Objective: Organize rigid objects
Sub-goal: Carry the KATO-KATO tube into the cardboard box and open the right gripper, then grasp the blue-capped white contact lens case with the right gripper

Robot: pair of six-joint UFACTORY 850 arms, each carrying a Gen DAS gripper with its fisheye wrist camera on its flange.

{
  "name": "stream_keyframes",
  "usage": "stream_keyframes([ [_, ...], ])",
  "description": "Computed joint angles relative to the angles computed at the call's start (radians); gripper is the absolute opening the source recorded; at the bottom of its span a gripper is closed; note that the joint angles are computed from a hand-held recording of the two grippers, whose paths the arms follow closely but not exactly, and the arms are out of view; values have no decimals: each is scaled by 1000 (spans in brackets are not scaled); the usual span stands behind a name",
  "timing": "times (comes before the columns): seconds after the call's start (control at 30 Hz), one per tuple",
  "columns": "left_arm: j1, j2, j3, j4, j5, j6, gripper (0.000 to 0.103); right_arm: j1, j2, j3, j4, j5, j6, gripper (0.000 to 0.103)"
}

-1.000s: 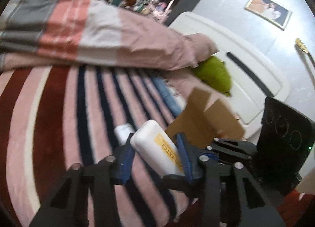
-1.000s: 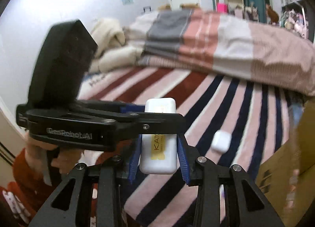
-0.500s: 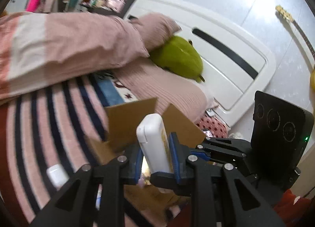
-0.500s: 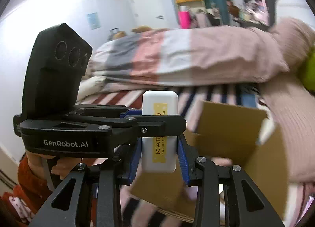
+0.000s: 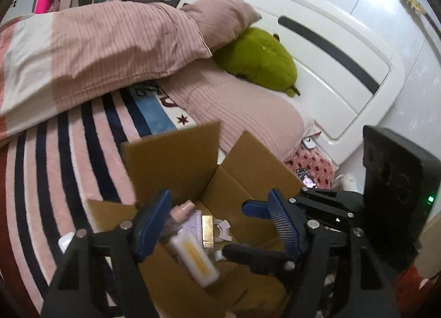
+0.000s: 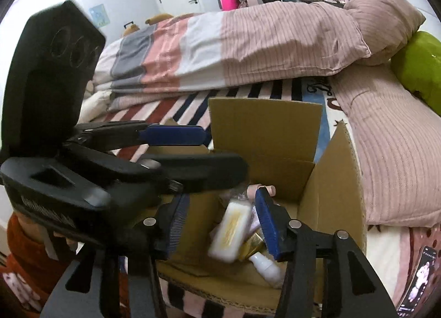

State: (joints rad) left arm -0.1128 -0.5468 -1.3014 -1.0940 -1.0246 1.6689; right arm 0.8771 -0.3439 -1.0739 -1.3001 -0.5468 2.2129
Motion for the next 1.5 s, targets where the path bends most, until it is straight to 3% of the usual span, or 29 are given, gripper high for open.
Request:
stream_keyframes([
  [0.17, 88, 22, 0, -53, 13, 59, 75, 21, -40, -85, -32, -13, -29, 46],
  [0.33, 204, 18, -14, -109, 42, 110, 78, 59, -145, -256, -72, -2, -133, 46],
  [0.5, 308, -15, -19, -197, 123, 186, 81, 75, -301, -449, 50, 64, -321, 46],
  [0.63, 356, -63, -23, -218, 160, 231, 81, 78, -388, -507, 151, 101, -356, 46],
  [0.83, 389, -123, -1, -218, 167, 293, 81, 100, -486, -535, 263, -108, -294, 46],
  [1.0, 396, -145, 23, -222, 175, 330, 81, 106, -516, -499, 264, -204, -120, 46],
  [1.23, 391, -149, 33, -217, 161, 324, 81, 123, -630, -645, 288, -434, -206, 45],
  [1.43, 391, -149, 31, -213, 153, 323, 81, 152, -698, -717, 269, -528, -247, 45],
  [1.5, 390, -151, 31, -208, 151, 321, 81, 139, -696, -705, 297, -516, -237, 45],
])
